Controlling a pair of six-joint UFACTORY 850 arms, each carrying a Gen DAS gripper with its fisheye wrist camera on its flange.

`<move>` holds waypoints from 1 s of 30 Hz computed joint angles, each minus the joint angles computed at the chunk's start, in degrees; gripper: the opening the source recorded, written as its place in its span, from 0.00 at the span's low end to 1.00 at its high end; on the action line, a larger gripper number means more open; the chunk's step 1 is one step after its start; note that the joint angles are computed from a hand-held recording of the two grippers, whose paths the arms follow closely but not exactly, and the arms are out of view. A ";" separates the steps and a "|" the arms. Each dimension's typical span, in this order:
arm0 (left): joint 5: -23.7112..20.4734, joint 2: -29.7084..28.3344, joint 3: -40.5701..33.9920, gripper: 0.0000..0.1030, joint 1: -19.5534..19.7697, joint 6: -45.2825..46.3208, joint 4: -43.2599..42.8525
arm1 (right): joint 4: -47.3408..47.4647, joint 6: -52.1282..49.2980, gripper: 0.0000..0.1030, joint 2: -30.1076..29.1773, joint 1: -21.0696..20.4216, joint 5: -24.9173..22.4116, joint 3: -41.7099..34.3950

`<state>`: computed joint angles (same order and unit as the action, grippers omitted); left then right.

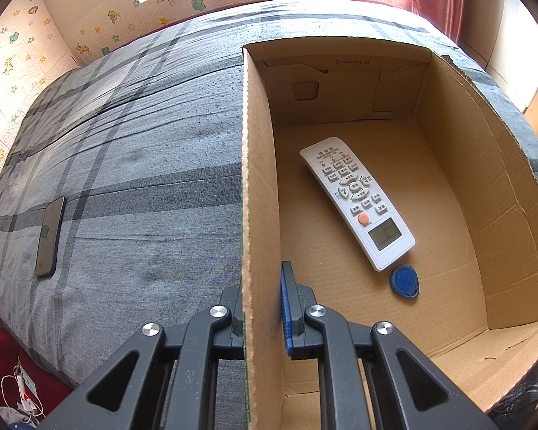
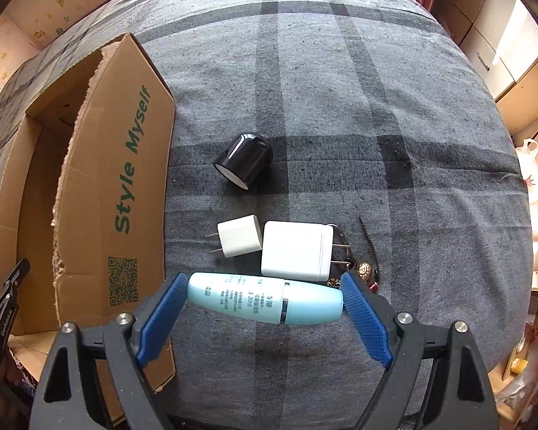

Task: Organize rigid objects
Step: 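Close the right gripper on the light-blue cosmetic tube, then lift the tube with the right gripper and carry it into the box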

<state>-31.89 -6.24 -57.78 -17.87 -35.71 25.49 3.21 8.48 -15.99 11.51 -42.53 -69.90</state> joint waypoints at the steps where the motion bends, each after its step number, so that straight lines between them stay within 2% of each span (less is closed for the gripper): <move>1: 0.04 0.05 0.07 0.13 0.03 -0.02 0.02 | 0.08 -0.30 0.87 0.32 0.12 0.02 -0.19; 8: -0.08 -0.05 -0.10 0.13 -0.09 -0.05 0.03 | 0.14 -2.43 0.87 1.85 0.40 -0.08 -2.07; 17: -0.16 -0.03 -0.11 0.13 -0.15 -0.09 0.08 | 0.29 -3.71 0.87 2.60 2.69 -0.49 -5.15; 30: -0.19 -0.05 -0.13 0.13 -0.20 -0.12 -0.02 | 1.08 -6.66 0.87 -0.15 6.65 -0.87 -11.42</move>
<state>-32.08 -6.29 -57.92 -18.07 -35.83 25.47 4.28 1.82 -16.14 18.16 -43.41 -81.32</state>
